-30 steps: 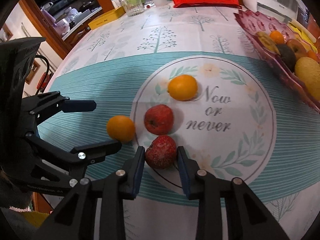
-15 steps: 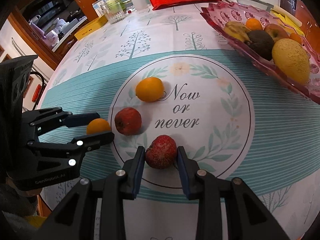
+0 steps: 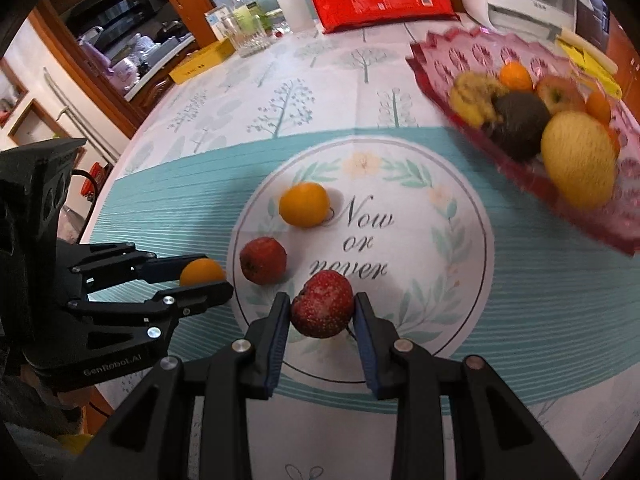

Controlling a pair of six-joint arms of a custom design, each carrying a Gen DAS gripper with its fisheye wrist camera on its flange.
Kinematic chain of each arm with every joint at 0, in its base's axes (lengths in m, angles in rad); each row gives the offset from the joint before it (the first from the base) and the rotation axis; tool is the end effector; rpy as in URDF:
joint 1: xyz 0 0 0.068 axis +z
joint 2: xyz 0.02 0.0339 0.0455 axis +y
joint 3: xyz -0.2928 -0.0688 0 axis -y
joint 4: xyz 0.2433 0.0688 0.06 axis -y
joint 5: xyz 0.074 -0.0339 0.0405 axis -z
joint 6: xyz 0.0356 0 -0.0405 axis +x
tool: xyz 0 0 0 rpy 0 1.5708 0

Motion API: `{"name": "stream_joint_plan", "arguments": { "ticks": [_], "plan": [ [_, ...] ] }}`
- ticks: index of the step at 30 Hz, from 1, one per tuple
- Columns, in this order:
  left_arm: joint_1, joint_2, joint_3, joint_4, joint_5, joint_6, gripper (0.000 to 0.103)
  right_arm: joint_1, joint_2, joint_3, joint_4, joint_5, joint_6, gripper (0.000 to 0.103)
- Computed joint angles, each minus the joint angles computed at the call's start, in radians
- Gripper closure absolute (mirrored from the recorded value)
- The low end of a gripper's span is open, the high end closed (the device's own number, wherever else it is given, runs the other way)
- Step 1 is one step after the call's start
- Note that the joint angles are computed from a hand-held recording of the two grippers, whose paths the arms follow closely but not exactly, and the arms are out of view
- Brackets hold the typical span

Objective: Organize fruits
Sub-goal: 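Grasp an orange with the left tool while the right tool grasps a red apple, then carry the orange in the left tool and apple in the right tool over the pink bowl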

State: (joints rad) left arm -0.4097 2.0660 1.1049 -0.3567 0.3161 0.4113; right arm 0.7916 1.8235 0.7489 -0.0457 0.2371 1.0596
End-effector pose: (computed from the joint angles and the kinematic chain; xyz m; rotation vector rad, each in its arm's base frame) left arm 0.3392 -0.1594 0.1016 1.1924 2.5947 -0.4547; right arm 0.2231 0.2140 0.1138 0.4288 2.6356 0.2975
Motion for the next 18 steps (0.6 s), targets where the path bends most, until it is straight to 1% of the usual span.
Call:
{"name": "stream_joint_plan", "arguments": {
  "ticks": [6,10,15,18],
  "plan": [
    [-0.067,-0.13,-0.007,-0.009,0.028,-0.098,0.073,-0.011,-0.154,-0.029,-0.072,0.03,-0.082,0.071],
    [-0.14,-0.207,0.035,-0.018,0.028,-0.197,0.073,-0.022,-0.31,-0.056,-0.155,0.061,-0.127,0.07],
    [-0.221,-0.229,0.157,-0.067,-0.012,-0.306,0.073,-0.082,-0.51,-0.054,-0.302,0.089,-0.198,0.07],
    [-0.27,-0.204,0.282,-0.125,-0.06,-0.368,0.073,-0.162,-0.622,-0.034,-0.405,0.083,-0.253,0.07]
  ]
}}
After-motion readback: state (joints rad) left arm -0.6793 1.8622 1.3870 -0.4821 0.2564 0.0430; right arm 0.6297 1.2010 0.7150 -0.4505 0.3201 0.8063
